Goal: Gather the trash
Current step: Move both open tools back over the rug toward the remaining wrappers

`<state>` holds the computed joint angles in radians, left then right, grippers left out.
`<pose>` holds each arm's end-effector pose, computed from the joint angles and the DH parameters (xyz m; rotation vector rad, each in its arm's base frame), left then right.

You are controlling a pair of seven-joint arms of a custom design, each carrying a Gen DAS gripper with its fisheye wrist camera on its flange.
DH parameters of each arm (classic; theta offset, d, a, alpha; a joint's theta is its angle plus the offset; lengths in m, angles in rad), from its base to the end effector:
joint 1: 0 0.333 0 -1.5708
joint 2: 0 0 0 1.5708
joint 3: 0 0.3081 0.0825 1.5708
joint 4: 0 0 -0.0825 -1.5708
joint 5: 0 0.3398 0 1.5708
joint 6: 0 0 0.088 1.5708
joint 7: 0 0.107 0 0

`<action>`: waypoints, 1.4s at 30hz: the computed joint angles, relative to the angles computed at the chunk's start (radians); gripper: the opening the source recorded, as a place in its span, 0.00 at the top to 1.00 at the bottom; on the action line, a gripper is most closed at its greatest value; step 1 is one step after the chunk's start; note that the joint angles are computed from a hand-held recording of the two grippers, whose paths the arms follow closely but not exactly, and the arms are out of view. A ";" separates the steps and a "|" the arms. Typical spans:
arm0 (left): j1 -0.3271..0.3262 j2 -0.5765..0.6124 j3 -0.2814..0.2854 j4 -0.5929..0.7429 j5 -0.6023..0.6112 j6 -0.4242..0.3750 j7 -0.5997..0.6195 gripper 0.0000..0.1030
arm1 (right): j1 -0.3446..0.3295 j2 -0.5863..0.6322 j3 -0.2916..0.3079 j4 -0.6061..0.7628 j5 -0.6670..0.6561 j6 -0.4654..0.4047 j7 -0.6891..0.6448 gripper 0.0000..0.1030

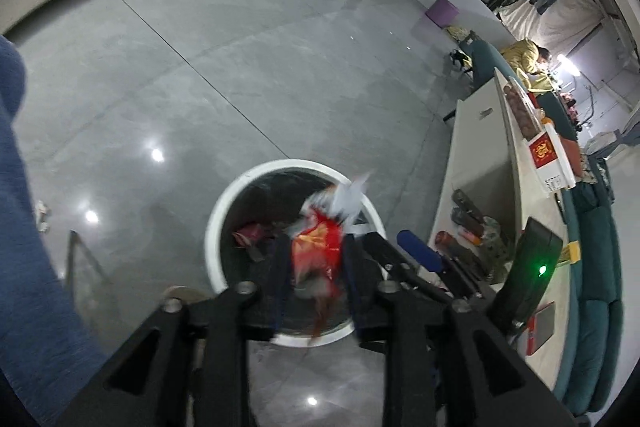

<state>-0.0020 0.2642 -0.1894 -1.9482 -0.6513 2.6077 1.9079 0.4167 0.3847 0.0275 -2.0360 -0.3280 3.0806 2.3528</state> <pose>0.5940 -0.0944 0.4052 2.0889 -2.1078 0.9284 0.5404 0.2846 0.3537 -1.7494 1.7896 -0.2959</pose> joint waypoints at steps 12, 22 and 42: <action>-0.031 -0.151 -0.005 -0.168 -0.055 0.156 -0.014 0.48 | 0.135 -0.143 -0.156 -0.093 -0.235 -0.006 0.232 0.52; -0.097 -0.527 0.065 -0.470 -0.082 0.273 -0.026 0.48 | 0.182 -0.346 -0.138 -0.116 -0.651 -0.059 0.530 0.52; 0.181 -1.335 0.244 -0.943 0.248 0.140 -0.114 0.40 | 0.087 -0.446 0.203 -0.032 -0.662 -0.092 0.475 0.50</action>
